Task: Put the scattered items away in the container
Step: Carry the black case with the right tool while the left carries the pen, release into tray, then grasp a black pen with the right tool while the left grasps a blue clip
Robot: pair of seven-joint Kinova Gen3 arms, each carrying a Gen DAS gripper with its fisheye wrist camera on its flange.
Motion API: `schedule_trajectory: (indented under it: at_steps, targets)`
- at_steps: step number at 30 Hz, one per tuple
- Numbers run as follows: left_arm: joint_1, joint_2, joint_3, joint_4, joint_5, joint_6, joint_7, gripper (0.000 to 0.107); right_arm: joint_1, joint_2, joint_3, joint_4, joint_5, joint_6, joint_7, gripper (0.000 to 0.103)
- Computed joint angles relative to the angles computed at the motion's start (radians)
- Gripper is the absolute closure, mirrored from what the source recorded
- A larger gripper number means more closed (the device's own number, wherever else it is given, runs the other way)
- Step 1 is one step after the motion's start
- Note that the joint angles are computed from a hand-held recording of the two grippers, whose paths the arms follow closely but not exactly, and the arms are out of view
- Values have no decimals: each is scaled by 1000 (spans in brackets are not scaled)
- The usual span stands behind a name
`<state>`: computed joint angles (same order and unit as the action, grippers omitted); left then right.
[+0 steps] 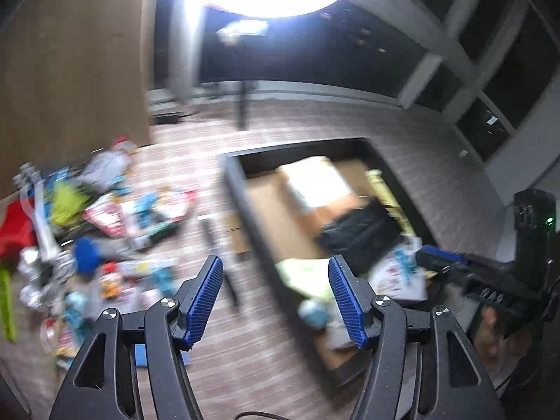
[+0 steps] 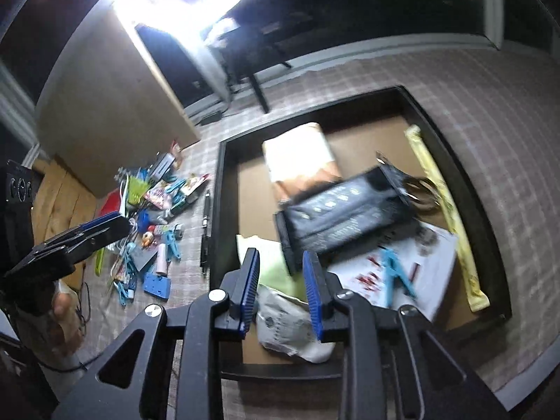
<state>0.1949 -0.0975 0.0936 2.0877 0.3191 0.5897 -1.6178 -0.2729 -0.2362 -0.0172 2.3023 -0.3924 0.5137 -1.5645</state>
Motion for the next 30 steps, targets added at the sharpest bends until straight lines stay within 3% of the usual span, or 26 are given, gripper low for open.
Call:
schedule_trajectory:
  at_steps: [3,5,10,14,16,19,23,30]
  targets:
    - [-53,-33,-58,49,-30,22,-22,66,-15,37,-72,-21,42,-33,-52,77]
    - [-85,-34,-102,69,3,36,-63,74,-26,69,-122,-44,85,-49,-110,77]
    - [-140,3,-129,102,77,37,-157,76,-98,193,-208,-128,218,-71,-239,77]
    - [-127,84,-70,101,83,-11,-151,76,-177,339,-209,-229,294,-46,-312,78]
    - [-110,124,-37,99,35,-52,-94,79,-227,411,-185,-283,352,-21,-373,78]
    - [-99,178,-8,91,-18,-90,-30,82,-229,503,-184,-353,338,18,-367,78]
    - [-103,225,1,80,-12,-115,-39,82,-254,582,-159,-424,355,68,-383,78]
    - [-49,292,-14,31,-147,-113,96,82,-262,683,-134,-532,359,168,-402,78]
